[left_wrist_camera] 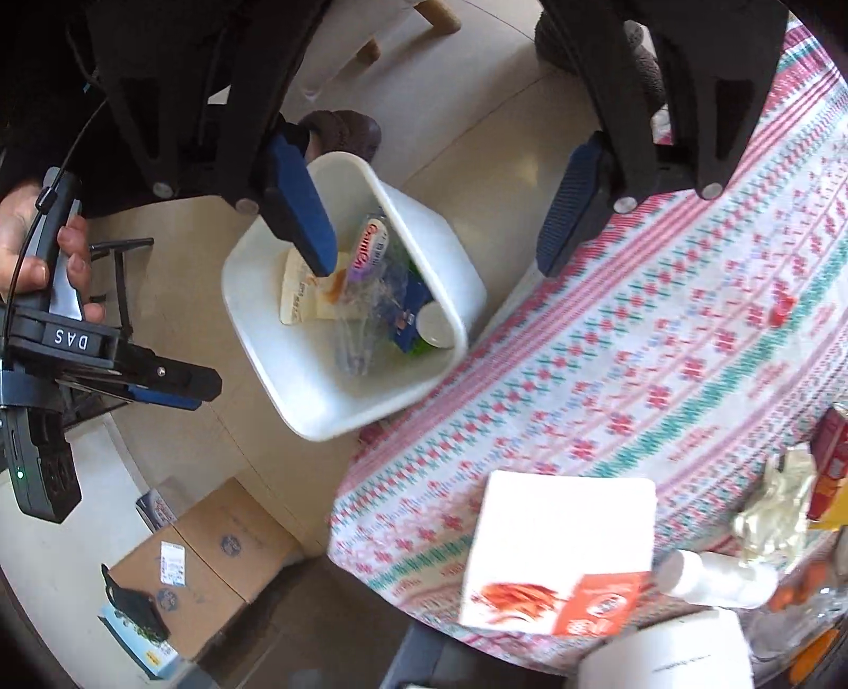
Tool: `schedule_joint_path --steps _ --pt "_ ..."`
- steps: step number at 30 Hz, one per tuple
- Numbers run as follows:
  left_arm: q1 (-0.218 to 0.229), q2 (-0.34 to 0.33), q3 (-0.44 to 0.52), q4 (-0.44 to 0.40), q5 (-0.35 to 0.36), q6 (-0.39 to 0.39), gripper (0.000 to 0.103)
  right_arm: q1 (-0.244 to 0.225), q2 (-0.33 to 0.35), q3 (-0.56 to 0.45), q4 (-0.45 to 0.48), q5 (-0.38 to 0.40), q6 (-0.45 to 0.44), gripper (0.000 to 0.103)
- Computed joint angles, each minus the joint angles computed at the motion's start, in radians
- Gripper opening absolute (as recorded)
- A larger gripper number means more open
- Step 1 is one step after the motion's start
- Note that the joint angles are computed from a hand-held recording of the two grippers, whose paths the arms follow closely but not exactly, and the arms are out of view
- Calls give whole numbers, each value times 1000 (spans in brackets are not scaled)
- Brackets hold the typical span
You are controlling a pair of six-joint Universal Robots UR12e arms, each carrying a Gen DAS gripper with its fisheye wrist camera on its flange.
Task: Collect trash
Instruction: 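Carry the clear bottle with the left tool while the right tool carries the pouch into the bin, then grasp the red cartoon can with the left tool while the right tool grasps the orange snack bag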
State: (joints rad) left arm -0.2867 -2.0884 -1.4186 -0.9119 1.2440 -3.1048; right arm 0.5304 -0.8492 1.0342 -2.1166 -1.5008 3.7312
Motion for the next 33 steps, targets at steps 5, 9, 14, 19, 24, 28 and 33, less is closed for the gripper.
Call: schedule_joint_path --steps 5,9,14,19,24,28,33 --pt "25 14 -24 58 52 -43 80 14 45 -85 34 -21 -17 69" --pt "42 22 -35 103 104 -62 81 24 85 -160 60 -27 -32 71" --pt "74 24 -37 134 208 -31 81 35 137 -252 94 -33 -33 72" --pt "123 6 -25 202 291 -10 81 38 193 -345 115 -37 -19 72" --pt "169 -25 15 207 276 13 79 38 272 -482 166 -57 -3 72" --pt "179 -65 77 181 273 44 75 36 348 -613 211 -72 22 72" --pt "173 -136 197 72 297 60 54 29 443 -789 301 -62 34 72"
